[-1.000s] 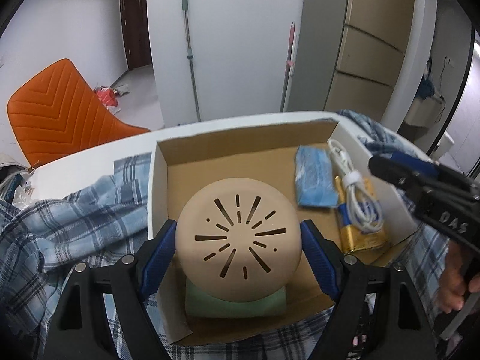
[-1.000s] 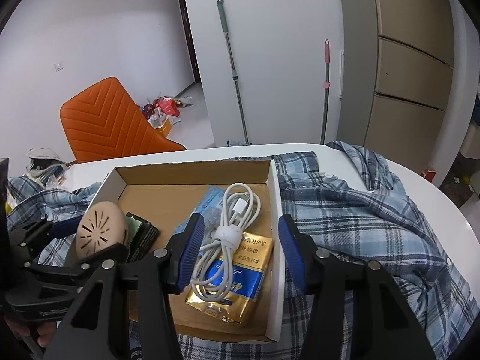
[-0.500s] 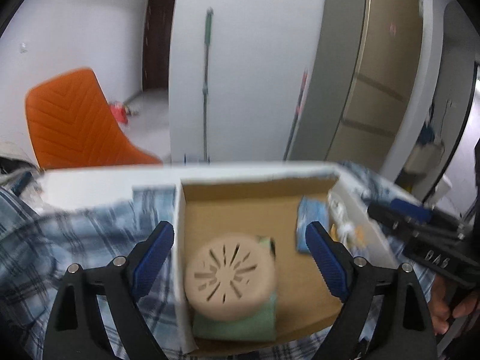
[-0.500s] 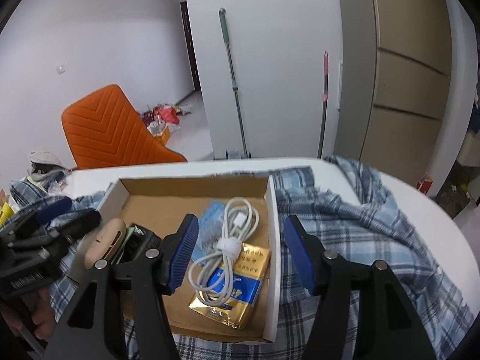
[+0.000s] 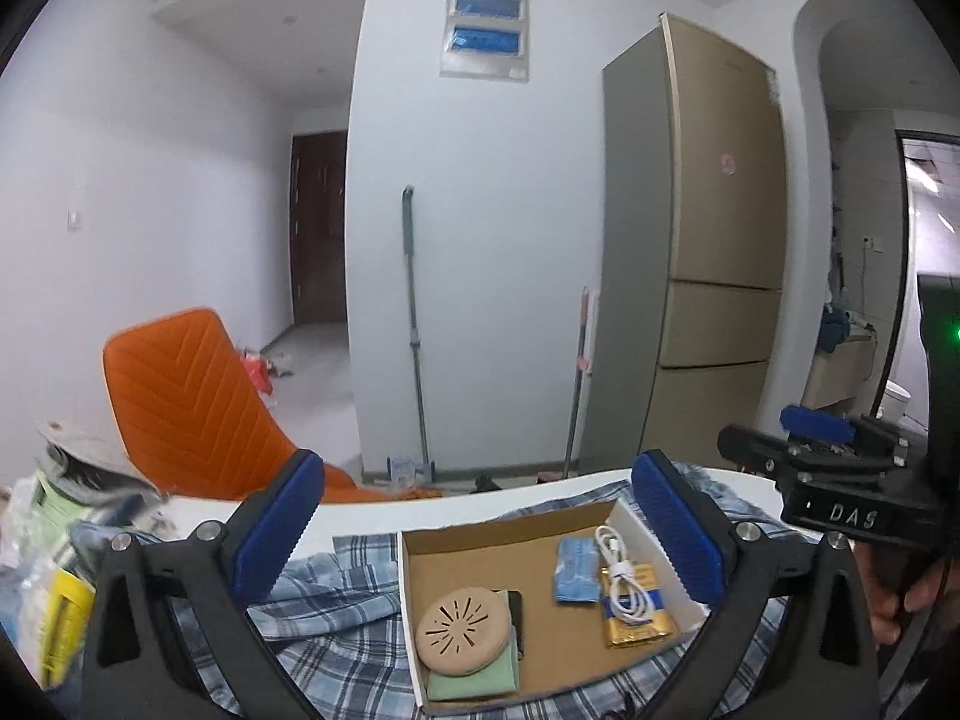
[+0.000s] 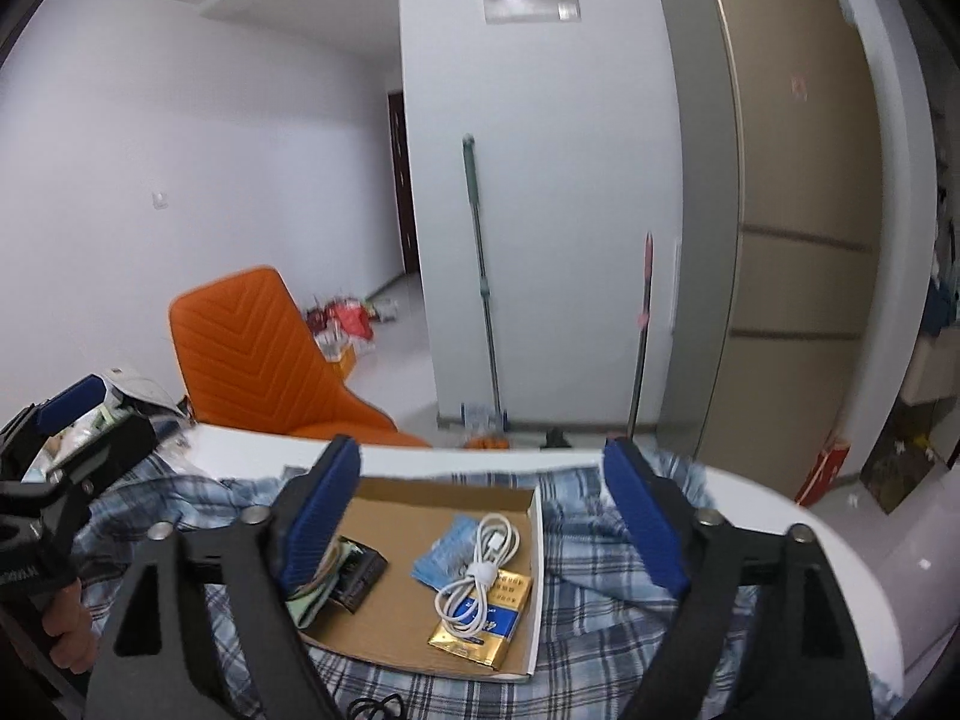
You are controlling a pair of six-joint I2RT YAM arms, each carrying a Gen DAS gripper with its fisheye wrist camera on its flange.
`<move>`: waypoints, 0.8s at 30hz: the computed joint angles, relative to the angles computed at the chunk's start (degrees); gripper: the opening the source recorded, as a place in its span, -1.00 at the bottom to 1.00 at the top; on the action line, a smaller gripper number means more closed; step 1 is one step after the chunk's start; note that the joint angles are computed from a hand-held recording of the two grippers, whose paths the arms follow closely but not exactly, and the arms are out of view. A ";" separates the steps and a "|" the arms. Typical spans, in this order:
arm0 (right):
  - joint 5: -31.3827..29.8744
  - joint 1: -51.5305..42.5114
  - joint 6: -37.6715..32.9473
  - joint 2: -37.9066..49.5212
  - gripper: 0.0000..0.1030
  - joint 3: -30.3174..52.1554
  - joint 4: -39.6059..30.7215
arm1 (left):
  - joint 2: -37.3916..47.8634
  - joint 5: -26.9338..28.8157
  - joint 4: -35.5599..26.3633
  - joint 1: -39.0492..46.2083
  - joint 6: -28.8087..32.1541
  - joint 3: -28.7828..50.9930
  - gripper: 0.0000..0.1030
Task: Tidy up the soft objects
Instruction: 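Withdraw both grippers from the box toward the remaining items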
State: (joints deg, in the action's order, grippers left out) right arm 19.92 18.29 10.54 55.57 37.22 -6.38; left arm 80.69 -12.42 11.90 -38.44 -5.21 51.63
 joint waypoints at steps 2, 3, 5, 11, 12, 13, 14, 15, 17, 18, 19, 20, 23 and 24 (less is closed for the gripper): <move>3.40 3.23 -0.13 -4.47 0.70 -0.18 -2.62 | -4.52 -2.24 -1.28 -1.68 0.97 -2.14 1.00; 4.57 4.64 -0.18 -6.44 0.71 -0.37 -3.78 | -6.83 -3.09 -1.89 -2.49 1.09 -3.40 1.00; 6.49 7.82 -0.27 -10.66 0.71 -1.13 -6.05 | -11.73 -3.98 -3.94 -3.67 0.53 -5.93 1.00; 17.44 19.24 4.02 -18.96 0.71 -4.40 -12.86 | -22.03 -4.81 -8.60 -6.47 -2.55 -12.37 1.00; 18.89 20.65 5.34 -20.03 0.71 -5.27 -13.66 | -23.30 -5.19 -9.01 -7.04 -2.96 -13.51 1.00; 19.56 21.44 6.27 -20.99 0.71 -6.03 -14.52 | -24.12 -5.54 -9.00 -7.57 -3.21 -14.61 1.00; 20.08 22.08 7.18 -21.52 0.71 -6.80 -15.14 | -24.41 -5.84 -8.82 -8.05 -3.33 -15.44 1.00; 20.31 22.39 7.90 -22.23 0.71 -7.65 -15.77 | -24.57 -5.87 -8.64 -8.43 -3.43 -16.42 1.00; 19.65 22.05 8.99 -23.19 0.71 -9.52 -16.17 | -24.35 -5.69 -7.47 -9.09 -3.82 -18.25 1.00; 18.71 21.33 9.43 -23.34 0.65 -10.71 -15.82 | -23.93 -5.87 -6.72 -9.32 -4.09 -19.08 1.00; 17.64 20.48 9.68 -23.45 0.52 -11.74 -15.50 | -23.37 -6.37 -5.88 -9.72 -4.52 -20.01 1.00; 16.16 19.53 10.24 -22.94 0.48 -12.86 -15.08 | -22.64 -6.07 -4.99 -9.57 -4.60 -20.46 1.00; 11.28 15.88 10.61 -20.99 0.45 -15.72 -12.63 | -19.65 -4.33 -1.57 -8.56 -4.60 -22.20 1.00; 10.45 15.19 10.64 -20.21 0.43 -16.56 -11.58 | -17.73 -2.93 0.82 -7.90 -4.47 -23.03 1.00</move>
State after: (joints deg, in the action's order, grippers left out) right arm 30.37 33.49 21.18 35.36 20.67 -17.96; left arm 62.96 -15.34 12.72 -46.34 -9.68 28.60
